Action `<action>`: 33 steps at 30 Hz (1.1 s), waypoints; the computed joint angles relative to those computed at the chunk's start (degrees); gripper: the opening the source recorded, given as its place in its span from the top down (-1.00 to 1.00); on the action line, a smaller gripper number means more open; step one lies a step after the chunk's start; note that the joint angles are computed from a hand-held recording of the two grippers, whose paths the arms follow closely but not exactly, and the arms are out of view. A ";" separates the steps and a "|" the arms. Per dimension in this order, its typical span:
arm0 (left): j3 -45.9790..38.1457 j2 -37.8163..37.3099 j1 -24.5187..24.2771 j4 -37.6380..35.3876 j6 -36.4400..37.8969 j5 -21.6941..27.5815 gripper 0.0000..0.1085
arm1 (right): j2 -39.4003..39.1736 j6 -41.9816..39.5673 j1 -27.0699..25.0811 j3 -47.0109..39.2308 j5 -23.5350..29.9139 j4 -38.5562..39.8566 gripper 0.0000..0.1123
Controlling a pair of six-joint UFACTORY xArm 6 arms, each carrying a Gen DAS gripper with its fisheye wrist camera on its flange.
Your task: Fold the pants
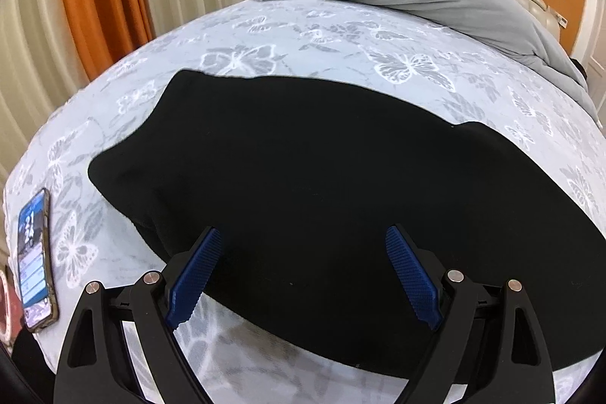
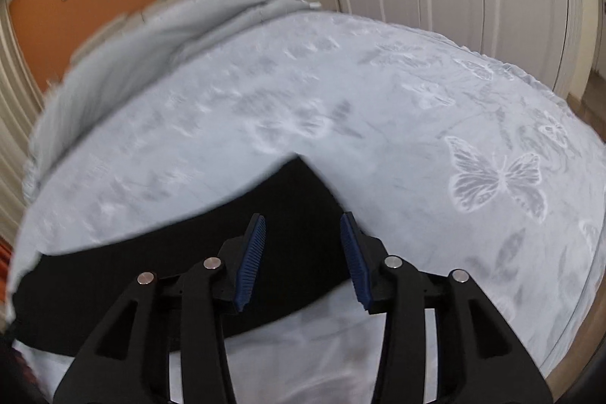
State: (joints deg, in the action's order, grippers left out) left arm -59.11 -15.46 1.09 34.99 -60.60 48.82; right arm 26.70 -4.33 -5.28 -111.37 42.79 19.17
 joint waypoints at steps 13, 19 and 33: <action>-2.23 0.69 -3.61 7.39 -0.50 4.50 -0.59 | 1.28 3.13 12.97 -0.75 3.96 -8.15 0.00; -3.25 1.19 -3.70 8.95 -1.51 7.73 -0.59 | 0.19 6.89 10.62 1.72 2.26 -7.05 -0.06; 3.21 -4.35 20.49 -17.12 2.37 -7.02 1.00 | 0.27 6.06 14.57 3.26 2.06 -13.80 -0.22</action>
State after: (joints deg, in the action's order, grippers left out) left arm -55.90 -19.82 21.58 17.88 -58.24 41.80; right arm 26.97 1.72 9.29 -108.11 44.85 5.37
